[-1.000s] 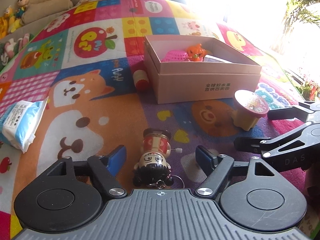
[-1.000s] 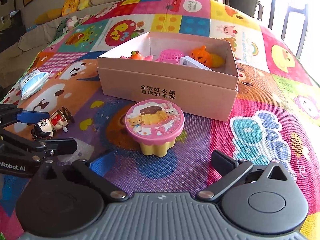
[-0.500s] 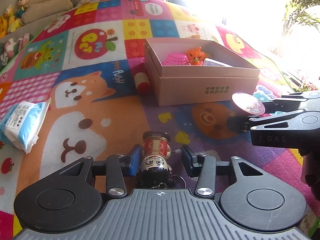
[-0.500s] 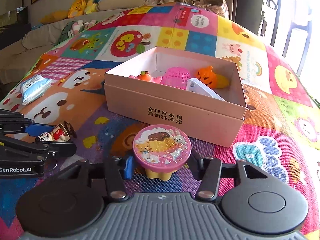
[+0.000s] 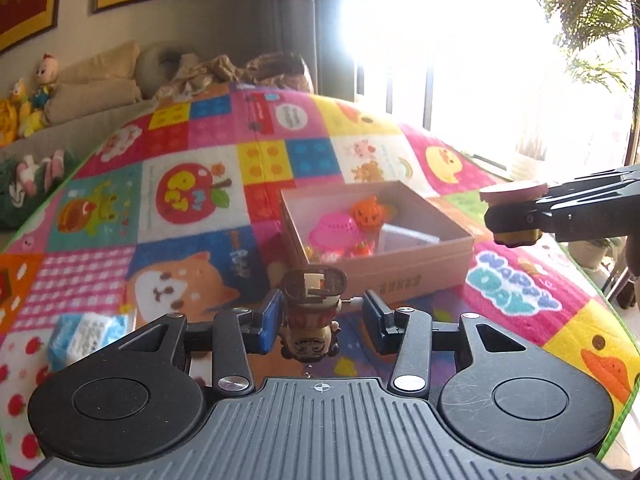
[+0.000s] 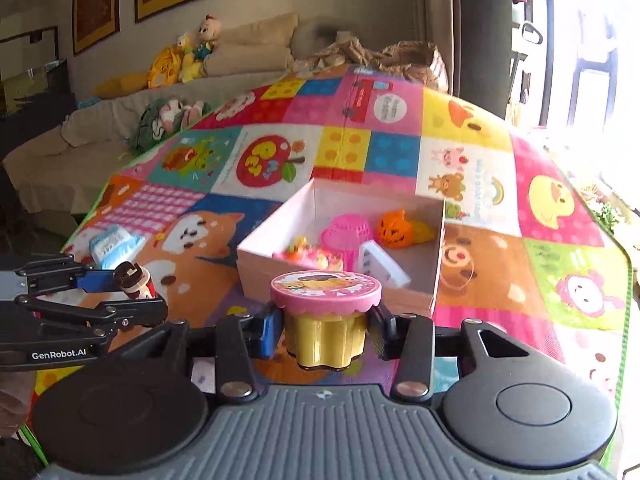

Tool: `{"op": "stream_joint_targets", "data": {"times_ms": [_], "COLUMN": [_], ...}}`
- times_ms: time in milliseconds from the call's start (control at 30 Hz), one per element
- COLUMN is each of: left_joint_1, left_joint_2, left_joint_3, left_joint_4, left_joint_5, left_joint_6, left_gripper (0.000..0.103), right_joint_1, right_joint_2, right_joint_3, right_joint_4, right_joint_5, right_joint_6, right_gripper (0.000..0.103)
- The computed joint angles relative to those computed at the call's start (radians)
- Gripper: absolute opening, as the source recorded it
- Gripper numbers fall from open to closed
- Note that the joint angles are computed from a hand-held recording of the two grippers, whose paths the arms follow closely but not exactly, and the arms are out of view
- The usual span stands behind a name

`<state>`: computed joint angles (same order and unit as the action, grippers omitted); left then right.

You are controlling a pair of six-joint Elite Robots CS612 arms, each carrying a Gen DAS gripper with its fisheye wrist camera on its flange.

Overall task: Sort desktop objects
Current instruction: 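Grasp and lift the cupcake toy with the right tool while the left tool holds the doll, then lower the doll and cupcake toy into the pink box and release both, then grasp the blue-white wipes packet with the left tool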

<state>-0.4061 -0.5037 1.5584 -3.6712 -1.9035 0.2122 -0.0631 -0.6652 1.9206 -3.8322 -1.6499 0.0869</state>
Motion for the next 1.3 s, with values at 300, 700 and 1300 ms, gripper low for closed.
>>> {"op": "stream_joint_targets", "data": {"times_ms": [300, 700, 1300], "left_joint_1": [-0.039, -0.007, 0.043], "left_joint_2": [0.073, 0.165, 0.089], "left_joint_3": [-0.219, -0.385, -0.111], "left_joint_4": [0.085, 0.23, 0.152], "left_joint_5": [-0.053, -0.055, 0.044], "left_joint_6": [-0.043, -0.122, -0.052], "left_gripper": [0.048, 0.084, 0.1], "right_joint_1": [-0.03, -0.072, -0.007], "right_joint_2": [-0.02, 0.101, 0.084], "right_joint_3": [-0.06, -0.333, -0.414], "right_joint_4": [-0.091, 0.291, 0.546], "right_joint_5": [-0.06, -0.019, 0.19], "right_joint_6": [-0.038, 0.021, -0.02], "right_gripper": [0.043, 0.044, 0.037]}}
